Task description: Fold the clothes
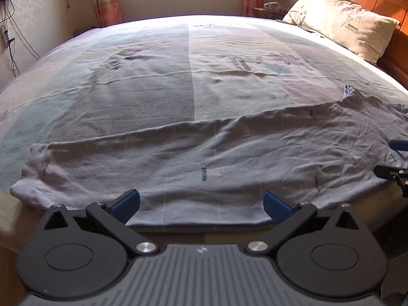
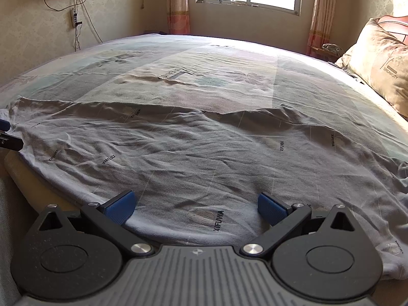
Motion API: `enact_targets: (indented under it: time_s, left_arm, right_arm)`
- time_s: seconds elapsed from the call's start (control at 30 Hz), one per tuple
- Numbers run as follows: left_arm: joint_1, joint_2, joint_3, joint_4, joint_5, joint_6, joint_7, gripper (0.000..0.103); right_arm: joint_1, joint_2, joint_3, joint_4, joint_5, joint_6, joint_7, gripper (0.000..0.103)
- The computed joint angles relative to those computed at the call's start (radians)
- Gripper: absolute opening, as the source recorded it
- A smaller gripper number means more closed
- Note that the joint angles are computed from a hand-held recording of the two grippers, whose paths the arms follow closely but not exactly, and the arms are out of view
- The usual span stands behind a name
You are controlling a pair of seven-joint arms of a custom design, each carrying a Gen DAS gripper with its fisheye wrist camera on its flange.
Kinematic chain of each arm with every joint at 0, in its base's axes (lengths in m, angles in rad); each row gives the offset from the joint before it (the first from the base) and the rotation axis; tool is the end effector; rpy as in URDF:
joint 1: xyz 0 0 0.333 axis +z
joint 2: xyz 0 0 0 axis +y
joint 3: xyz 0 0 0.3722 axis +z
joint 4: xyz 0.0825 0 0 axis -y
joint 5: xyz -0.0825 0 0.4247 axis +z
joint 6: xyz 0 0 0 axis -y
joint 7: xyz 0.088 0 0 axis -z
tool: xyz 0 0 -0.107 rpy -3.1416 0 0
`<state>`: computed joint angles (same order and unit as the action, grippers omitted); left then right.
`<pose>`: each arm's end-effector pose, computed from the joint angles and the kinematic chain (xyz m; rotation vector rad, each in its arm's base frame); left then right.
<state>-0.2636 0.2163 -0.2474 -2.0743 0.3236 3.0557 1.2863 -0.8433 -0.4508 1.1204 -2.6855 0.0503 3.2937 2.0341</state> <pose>0.5756 -0.3403 0.4470 -1.3166 2.2471 -0.9229 0.4490 0.1379 0.4162 -1.6164 1.7967 -0.8765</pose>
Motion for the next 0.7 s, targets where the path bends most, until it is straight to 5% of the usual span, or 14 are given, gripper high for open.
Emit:
enact_targets:
  time_s: [0.07, 0.17, 0.23, 0.4, 0.57, 0.63, 0.7]
  left_arm:
    - [0.03, 0.032, -0.055, 0.03, -0.045, 0.008, 0.057, 0.102]
    - [-0.04, 0.062, -0.002, 0.067, 0.01, -0.061, 0.023, 0.103]
    - [-0.089, 0.048, 0.061, 0.031, 0.08, -0.008, -0.054, 0.103]
    - [-0.053, 0.027, 0.031, -0.005, 0.069, 0.015, -0.07, 0.103]
    - [-0.074, 0.034, 0.047, 0.025, 0.092, -0.035, -0.113, 0.103]
    - [-0.08, 0.034, 0.054, 0.024, 0.108, -0.033, -0.135, 0.103]
    - [-0.086, 0.035, 0.062, 0.025, 0.125, -0.031, -0.156, 0.103]
  right_arm:
    - [-0.005, -0.005, 0.006, 0.001, 0.001, -0.003, 0.004, 0.103]
    - [-0.006, -0.013, 0.009, 0.004, -0.001, -0.013, 0.014, 0.103]
    - [0.008, -0.02, -0.003, 0.002, -0.007, -0.026, 0.021, 0.103]
    - [0.081, -0.019, -0.079, 0.016, -0.054, -0.093, 0.03, 0.103]
    - [-0.072, -0.061, 0.06, 0.038, -0.078, 0.009, 0.072, 0.103]
    - [-0.075, -0.044, 0.07, 0.042, -0.059, -0.031, 0.073, 0.103]
    - [-0.031, -0.034, 0.037, -0.008, -0.033, 0.036, 0.1, 0.103]
